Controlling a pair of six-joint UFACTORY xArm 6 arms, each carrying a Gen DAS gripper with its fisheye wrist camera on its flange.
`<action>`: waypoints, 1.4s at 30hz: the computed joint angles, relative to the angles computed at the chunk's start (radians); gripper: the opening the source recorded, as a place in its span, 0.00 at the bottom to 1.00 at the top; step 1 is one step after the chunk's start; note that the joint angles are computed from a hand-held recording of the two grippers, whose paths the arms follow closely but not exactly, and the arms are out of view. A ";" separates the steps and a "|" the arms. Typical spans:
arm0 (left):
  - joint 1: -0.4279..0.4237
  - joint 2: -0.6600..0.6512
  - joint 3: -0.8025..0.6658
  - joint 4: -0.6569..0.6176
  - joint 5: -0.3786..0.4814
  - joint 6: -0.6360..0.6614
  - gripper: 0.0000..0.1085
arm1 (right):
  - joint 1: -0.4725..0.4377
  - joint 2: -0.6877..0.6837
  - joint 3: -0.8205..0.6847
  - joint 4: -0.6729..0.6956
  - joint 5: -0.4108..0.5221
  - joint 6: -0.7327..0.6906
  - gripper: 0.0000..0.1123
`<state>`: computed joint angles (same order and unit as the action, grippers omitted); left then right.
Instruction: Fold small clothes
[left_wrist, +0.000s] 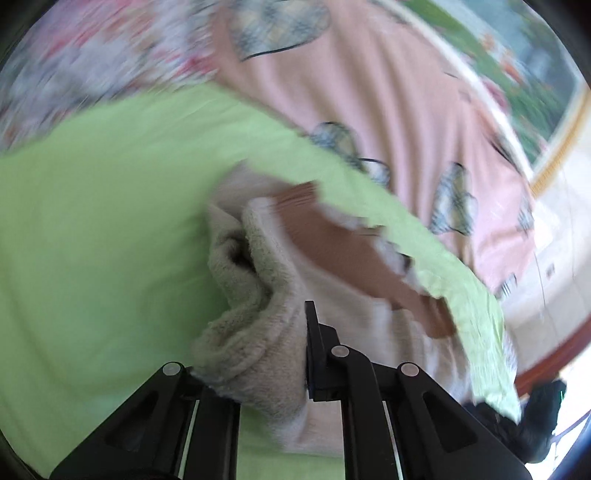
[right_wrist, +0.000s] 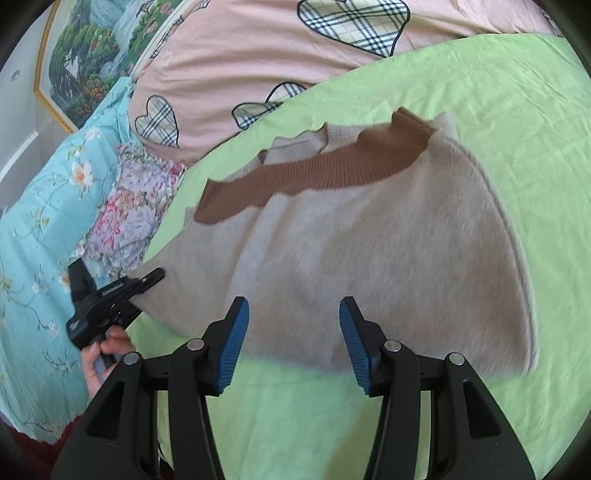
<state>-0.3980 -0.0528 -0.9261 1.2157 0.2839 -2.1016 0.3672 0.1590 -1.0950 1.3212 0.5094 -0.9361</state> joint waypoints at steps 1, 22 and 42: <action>-0.021 0.022 -0.040 -0.020 0.012 0.060 0.09 | -0.014 0.022 -0.029 -0.012 0.016 0.013 0.47; -0.183 0.371 -0.391 -0.415 -0.014 0.670 0.07 | -0.052 0.751 -1.047 -0.137 0.628 0.383 0.57; -0.352 0.764 -0.925 -0.946 0.055 1.267 0.07 | -0.214 0.457 -0.687 -0.286 0.390 0.200 0.15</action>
<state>-0.7504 0.7117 -1.8512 0.2697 0.3391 -0.8346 0.1532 0.6163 -1.7821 1.0351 0.8997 -0.7364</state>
